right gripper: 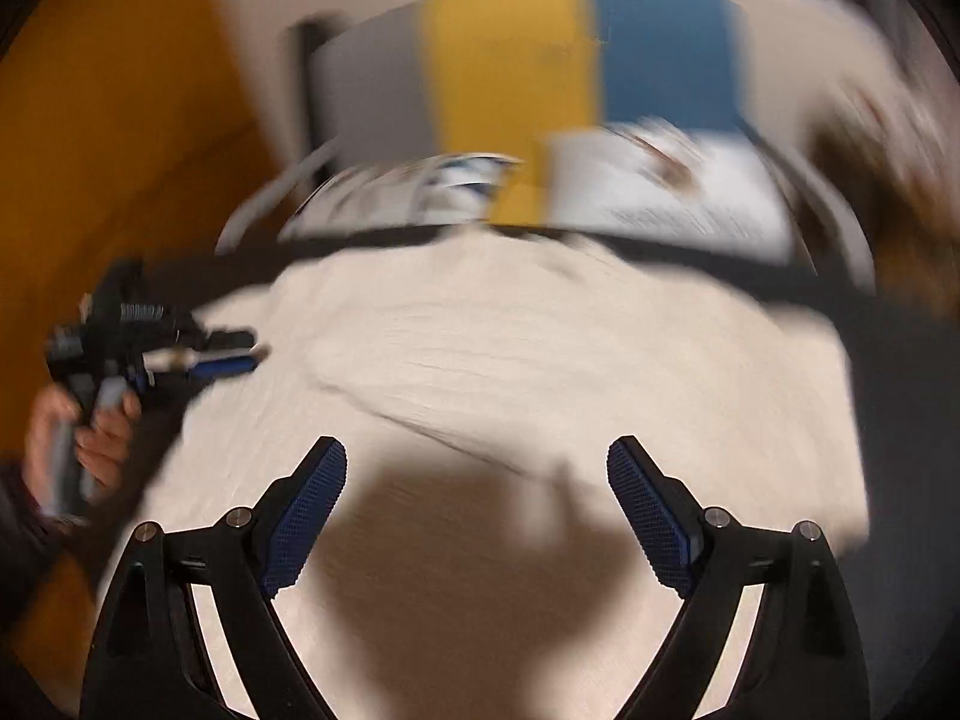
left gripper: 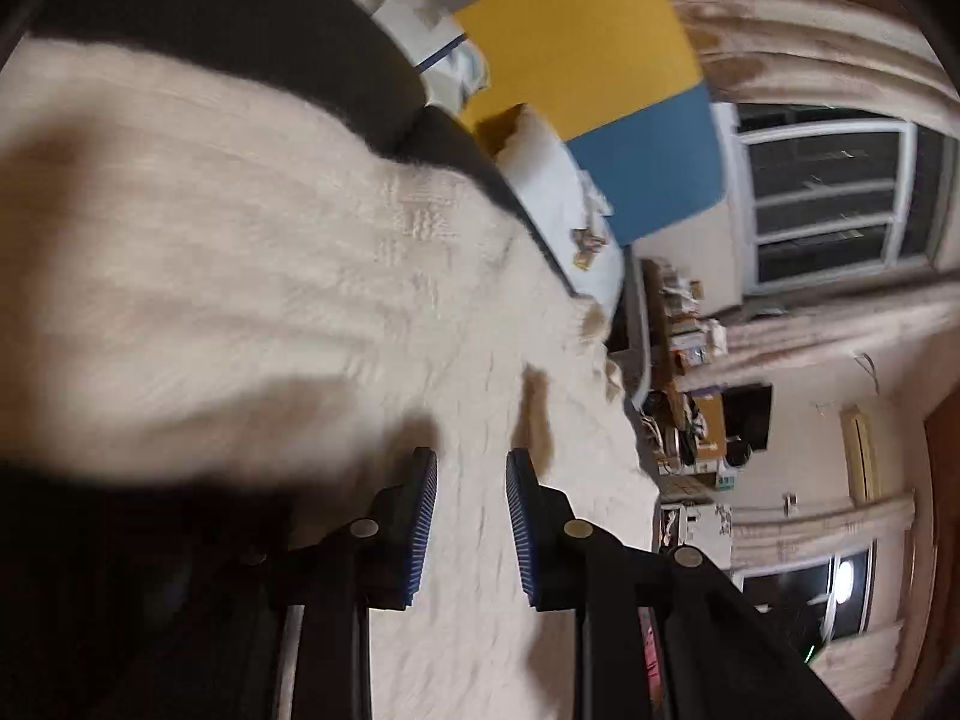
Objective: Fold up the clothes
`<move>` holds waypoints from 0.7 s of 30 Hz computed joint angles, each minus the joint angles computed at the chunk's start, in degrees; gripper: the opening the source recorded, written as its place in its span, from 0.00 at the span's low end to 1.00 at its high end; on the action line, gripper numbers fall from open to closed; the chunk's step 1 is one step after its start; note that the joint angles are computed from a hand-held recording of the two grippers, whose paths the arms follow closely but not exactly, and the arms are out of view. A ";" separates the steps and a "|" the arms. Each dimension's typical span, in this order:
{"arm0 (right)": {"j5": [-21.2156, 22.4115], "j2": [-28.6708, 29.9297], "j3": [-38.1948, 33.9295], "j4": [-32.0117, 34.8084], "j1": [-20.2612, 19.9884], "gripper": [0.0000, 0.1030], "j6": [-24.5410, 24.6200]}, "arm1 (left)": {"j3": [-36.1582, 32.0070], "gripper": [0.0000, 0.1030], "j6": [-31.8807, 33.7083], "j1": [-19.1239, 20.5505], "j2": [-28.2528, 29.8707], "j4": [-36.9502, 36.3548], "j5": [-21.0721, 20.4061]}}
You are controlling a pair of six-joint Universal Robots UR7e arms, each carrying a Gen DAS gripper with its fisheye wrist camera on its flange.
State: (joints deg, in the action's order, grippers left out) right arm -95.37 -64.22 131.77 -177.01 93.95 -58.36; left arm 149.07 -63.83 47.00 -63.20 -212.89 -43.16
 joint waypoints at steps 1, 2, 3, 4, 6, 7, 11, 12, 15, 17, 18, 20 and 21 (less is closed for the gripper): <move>-1.02 2.33 -0.63 -0.82 1.74 0.86 -0.53 | 0.67 0.22 0.32 -1.23 -0.46 1.27 1.30; -2.03 4.76 -1.48 -1.49 3.33 0.85 -0.89 | 1.08 0.22 0.62 -2.30 -1.29 3.47 2.26; -3.00 7.17 -2.44 -2.00 4.90 0.84 -1.25 | 1.70 0.22 1.29 -3.33 -2.21 4.88 2.68; -4.15 9.40 -3.21 -2.79 6.20 0.84 -1.91 | 2.44 0.22 2.05 -4.38 -3.24 6.02 2.90; -6.84 13.20 -4.49 -4.70 8.00 0.75 -3.05 | 3.10 0.22 3.03 -5.59 -5.74 9.90 3.09; -8.33 14.61 -5.15 -5.46 8.34 0.69 -2.84 | 3.07 0.22 3.90 -6.01 -6.53 11.88 3.41; -12.99 19.07 -7.86 -6.74 9.24 0.17 -1.52 | 0.69 0.22 5.96 -5.42 -6.05 16.90 3.38; -12.36 18.45 -8.37 -4.66 8.96 0.17 -0.17 | 0.45 0.22 6.73 -4.72 -5.55 15.20 2.18; -7.56 14.65 -10.25 4.62 7.59 0.02 6.64 | -0.38 0.22 9.16 -2.43 -3.75 8.97 -1.53; -3.88 12.46 -11.32 9.24 6.49 0.02 10.36 | -1.92 0.22 10.58 0.12 -2.59 5.61 -4.89; -2.74 11.90 -12.00 10.85 6.04 0.02 11.89 | -3.06 0.22 10.49 1.30 -2.48 6.31 -6.17; -1.22 11.06 -13.17 13.52 5.32 0.02 14.33 | -5.18 0.22 8.95 3.35 -2.08 8.41 -8.26; -1.71 10.92 -13.14 13.55 5.34 0.03 14.20 | -6.19 0.24 9.38 4.79 -1.43 7.82 -10.57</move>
